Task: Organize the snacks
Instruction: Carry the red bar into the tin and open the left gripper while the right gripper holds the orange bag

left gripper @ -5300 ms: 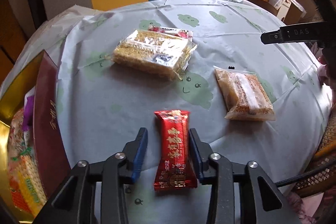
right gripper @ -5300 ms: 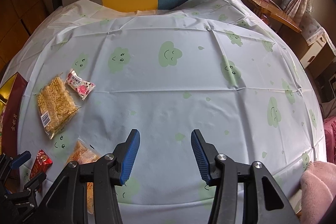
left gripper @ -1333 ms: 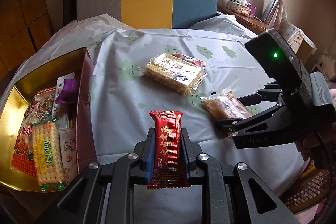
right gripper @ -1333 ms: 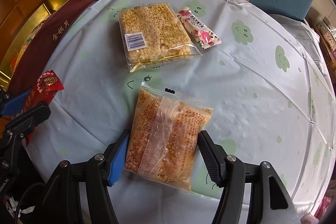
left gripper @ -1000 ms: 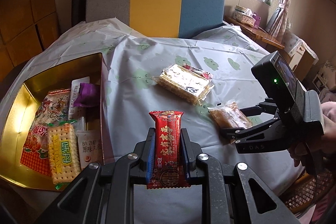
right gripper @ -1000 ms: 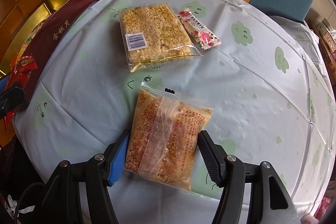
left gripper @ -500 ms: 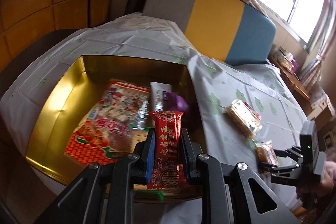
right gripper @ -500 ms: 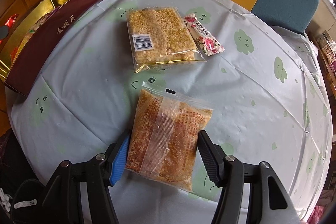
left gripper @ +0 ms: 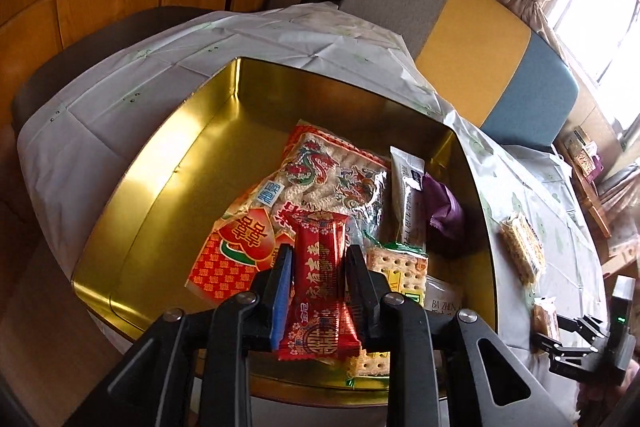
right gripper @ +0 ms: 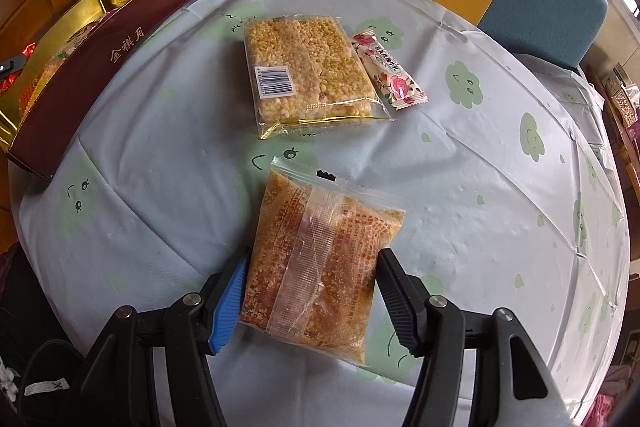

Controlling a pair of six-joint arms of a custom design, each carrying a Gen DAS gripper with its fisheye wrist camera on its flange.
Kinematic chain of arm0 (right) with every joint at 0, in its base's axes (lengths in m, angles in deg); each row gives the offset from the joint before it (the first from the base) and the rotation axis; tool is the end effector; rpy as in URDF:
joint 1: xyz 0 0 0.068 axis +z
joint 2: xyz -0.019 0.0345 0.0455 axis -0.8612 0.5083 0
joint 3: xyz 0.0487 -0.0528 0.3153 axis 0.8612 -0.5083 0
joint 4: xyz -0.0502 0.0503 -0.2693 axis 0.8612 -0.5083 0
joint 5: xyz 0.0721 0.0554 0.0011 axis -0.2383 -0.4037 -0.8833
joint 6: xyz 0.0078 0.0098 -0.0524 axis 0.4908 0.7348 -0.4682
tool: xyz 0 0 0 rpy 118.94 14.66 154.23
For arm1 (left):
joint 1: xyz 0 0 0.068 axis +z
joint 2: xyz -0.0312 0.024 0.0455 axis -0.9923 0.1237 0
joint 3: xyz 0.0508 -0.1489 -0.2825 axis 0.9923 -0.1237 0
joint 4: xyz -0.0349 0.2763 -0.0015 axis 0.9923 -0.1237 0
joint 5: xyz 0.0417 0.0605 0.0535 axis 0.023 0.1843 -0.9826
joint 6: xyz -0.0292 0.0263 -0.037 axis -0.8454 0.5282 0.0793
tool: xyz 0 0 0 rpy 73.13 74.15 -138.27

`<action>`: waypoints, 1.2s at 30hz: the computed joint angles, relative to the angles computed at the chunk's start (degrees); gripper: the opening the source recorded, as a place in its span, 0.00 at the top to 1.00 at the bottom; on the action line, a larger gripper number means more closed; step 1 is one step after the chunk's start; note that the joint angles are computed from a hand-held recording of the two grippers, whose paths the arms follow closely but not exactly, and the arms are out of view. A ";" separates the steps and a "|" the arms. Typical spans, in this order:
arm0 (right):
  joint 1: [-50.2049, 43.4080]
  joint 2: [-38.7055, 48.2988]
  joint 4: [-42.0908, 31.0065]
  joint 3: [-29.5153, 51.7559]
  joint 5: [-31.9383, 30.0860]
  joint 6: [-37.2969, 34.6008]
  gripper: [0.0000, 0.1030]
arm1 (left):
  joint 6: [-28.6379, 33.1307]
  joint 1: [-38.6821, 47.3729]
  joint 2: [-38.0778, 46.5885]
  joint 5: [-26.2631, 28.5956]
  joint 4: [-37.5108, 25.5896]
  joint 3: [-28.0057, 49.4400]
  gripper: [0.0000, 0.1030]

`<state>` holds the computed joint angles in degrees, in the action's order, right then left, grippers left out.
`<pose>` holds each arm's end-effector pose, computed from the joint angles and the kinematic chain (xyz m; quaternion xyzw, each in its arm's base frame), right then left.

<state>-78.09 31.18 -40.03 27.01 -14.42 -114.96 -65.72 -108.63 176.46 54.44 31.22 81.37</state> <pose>0.1891 -0.0562 0.0205 -0.1985 0.9627 0.0113 0.1834 0.1682 -0.0740 0.0482 -0.1521 0.9331 -0.1017 0.3097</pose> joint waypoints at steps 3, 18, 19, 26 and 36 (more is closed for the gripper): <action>-0.14 -0.17 -0.42 0.09 -0.17 0.12 0.39 | -1.12 -1.32 2.43 -0.22 0.67 0.38 0.70; 0.17 -0.13 0.82 -0.42 0.37 0.17 0.39 | -4.24 -10.23 -0.74 -9.21 -9.25 2.68 0.70; 0.26 -0.22 0.98 -0.58 0.43 0.23 0.39 | -4.41 -10.94 -1.39 -10.01 -10.54 3.03 0.70; 0.46 -0.31 1.48 -0.95 0.54 0.53 0.39 | -5.39 -15.48 -3.80 -14.35 -16.44 4.64 0.68; 0.06 -0.36 0.29 -0.46 0.05 1.14 0.40 | -6.23 -18.42 -5.37 -17.70 -20.50 5.64 0.65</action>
<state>-78.04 30.83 -39.73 26.55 -14.38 -113.82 -71.95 -127.05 171.09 36.74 10.72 87.01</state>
